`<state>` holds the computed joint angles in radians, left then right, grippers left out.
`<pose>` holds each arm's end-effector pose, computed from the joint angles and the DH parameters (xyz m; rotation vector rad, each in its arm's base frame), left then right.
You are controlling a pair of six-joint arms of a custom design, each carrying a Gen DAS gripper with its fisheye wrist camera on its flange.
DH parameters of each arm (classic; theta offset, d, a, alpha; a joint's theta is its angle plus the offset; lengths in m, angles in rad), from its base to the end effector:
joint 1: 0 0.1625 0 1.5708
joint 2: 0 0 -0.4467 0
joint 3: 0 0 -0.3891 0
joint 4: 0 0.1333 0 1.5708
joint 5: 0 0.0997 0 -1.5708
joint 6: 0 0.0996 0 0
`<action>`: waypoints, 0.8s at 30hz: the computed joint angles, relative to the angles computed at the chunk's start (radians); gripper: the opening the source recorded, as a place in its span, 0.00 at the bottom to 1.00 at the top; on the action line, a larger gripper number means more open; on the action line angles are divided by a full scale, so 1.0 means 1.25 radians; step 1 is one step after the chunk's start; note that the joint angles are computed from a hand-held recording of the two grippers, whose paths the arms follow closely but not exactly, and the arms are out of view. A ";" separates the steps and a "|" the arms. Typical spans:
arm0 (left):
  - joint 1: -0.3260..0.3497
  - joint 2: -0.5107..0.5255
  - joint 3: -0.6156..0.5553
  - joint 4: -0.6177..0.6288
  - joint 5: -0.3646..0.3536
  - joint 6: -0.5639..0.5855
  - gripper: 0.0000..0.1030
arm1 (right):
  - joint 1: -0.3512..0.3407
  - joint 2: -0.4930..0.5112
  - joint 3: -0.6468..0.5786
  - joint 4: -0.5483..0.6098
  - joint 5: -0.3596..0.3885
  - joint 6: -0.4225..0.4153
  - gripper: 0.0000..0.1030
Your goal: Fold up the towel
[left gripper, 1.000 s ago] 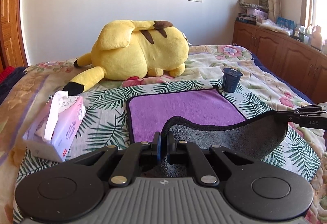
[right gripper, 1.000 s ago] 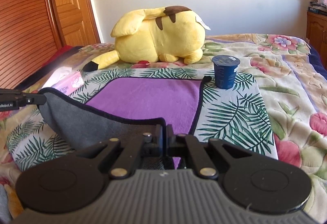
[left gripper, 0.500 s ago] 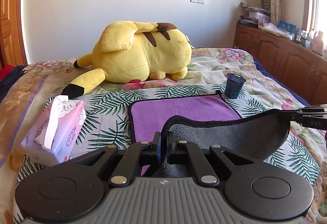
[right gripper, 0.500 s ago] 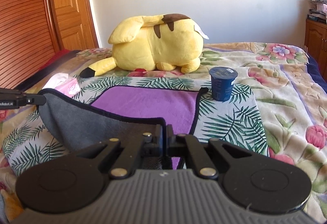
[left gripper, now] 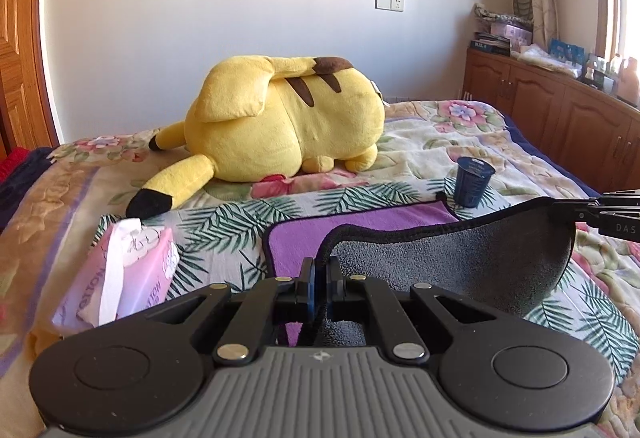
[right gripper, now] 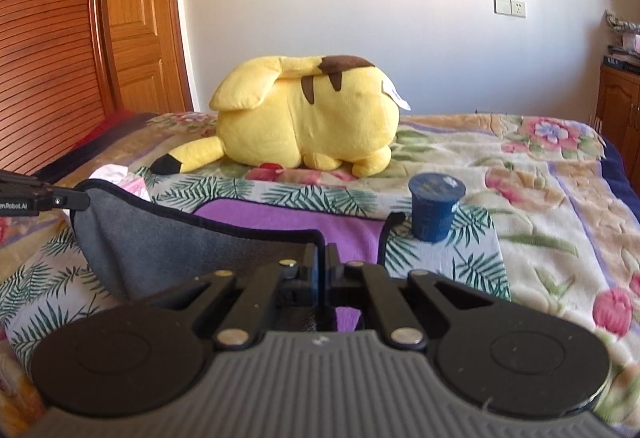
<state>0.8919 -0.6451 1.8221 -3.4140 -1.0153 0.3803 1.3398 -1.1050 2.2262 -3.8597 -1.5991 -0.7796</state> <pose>-0.2553 -0.6124 0.0669 1.0617 2.3073 -0.9720 0.0124 -0.5170 0.2638 0.5866 -2.1620 1.2797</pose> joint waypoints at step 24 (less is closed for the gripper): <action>0.025 0.088 -0.181 0.043 0.002 0.054 0.00 | 0.035 0.083 -0.162 0.020 -0.054 -0.089 0.03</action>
<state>0.9229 -0.5356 1.5962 -3.3606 -1.0127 0.4484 1.3829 -1.0010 2.0240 -3.8353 -1.6672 -0.8906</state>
